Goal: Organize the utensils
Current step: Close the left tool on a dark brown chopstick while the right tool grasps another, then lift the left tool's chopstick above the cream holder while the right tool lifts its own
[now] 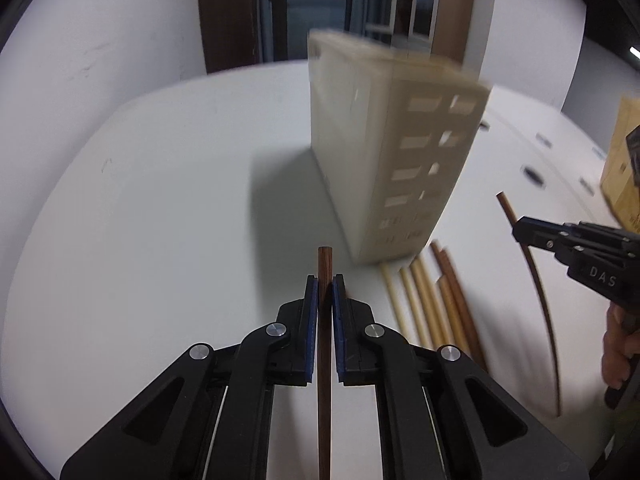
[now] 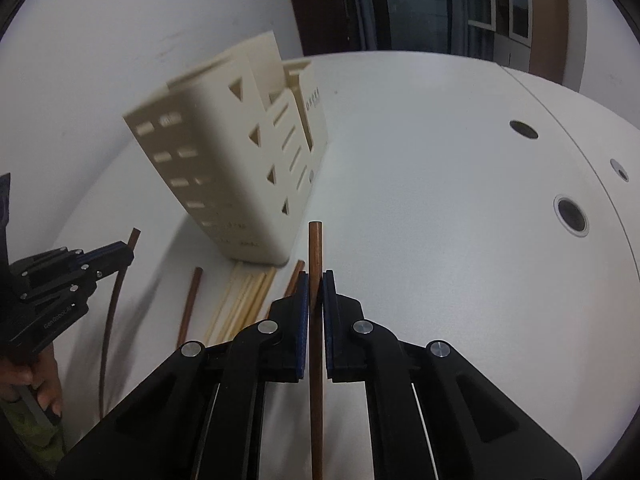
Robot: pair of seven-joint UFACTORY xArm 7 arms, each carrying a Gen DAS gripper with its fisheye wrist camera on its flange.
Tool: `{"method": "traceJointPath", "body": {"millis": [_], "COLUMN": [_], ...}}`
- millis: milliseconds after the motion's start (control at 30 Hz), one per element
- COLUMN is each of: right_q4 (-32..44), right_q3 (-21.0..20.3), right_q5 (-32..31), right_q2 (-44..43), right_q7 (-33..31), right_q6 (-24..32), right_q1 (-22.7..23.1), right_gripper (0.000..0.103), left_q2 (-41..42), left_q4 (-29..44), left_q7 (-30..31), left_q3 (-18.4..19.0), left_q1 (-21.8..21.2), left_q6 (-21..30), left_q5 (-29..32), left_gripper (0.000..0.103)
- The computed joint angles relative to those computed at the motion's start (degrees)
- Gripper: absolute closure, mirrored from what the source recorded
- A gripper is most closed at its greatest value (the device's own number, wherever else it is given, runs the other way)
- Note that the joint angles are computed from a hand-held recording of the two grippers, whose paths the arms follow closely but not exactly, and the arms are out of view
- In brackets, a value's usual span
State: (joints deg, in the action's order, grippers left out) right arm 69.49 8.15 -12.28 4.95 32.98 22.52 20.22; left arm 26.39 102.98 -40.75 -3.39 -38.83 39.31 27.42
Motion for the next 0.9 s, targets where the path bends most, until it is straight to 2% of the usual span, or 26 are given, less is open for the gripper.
{"method": "traceJointPath", "body": {"millis": [67,267,433,567,733,767,833,900], "right_q4": [-0.5,-0.8,-0.9,0.2,2.6,2.9,3.8,5.5], "right_q3": [-0.3,0.5,1.4,1.7,1.2,0.9,0.4,-0.1], "right_q5": [-3.3,-17.8,-22.3,-26.5,-42.5,-44.0,-47.7,-55.1], "right_q2": [-1.5,-5.1,-6.3,-6.1,-5.6,-5.4,-5.3,-4.9], "right_q7": [2.4,12.1,15.2,17.6,31.6,33.8,38.9,46.1], "right_q6": [-1.8,-4.5,-7.6,-9.5,-13.8,-14.9,-16.1,-17.5], "right_q1": [0.4,0.3,-1.3,-2.3,-3.9,-4.2,-4.5,-4.9], "right_gripper": [0.096,0.096,0.096,0.096,0.096,0.096,0.096,0.096], "left_q2": [-1.9,-6.3,-7.5,-5.5,-2.9,-2.5,-1.7,-0.7], "left_q4": [-1.6,-5.6,-5.1,-0.9,3.8,4.6,6.2,8.1], "left_q7": [-3.1,-8.5,-13.1,-21.3,-24.3,-24.5,-27.4,-29.4], "left_q3": [1.3,1.5,2.0,4.7,5.6,5.9,7.8,9.2], "left_q1": [-1.2,-1.5,-2.2,-4.9,-4.9,-4.9,-5.9,-6.6], "left_q6": [-2.4,-8.7,-11.5,-13.1,-15.5,-16.7,-19.2,-20.3], "left_q5": [3.0,9.0,14.8,25.3,28.9,29.5,32.8,35.3], "left_gripper": [0.096,0.096,0.096,0.096,0.096,0.096,0.096,0.096]}}
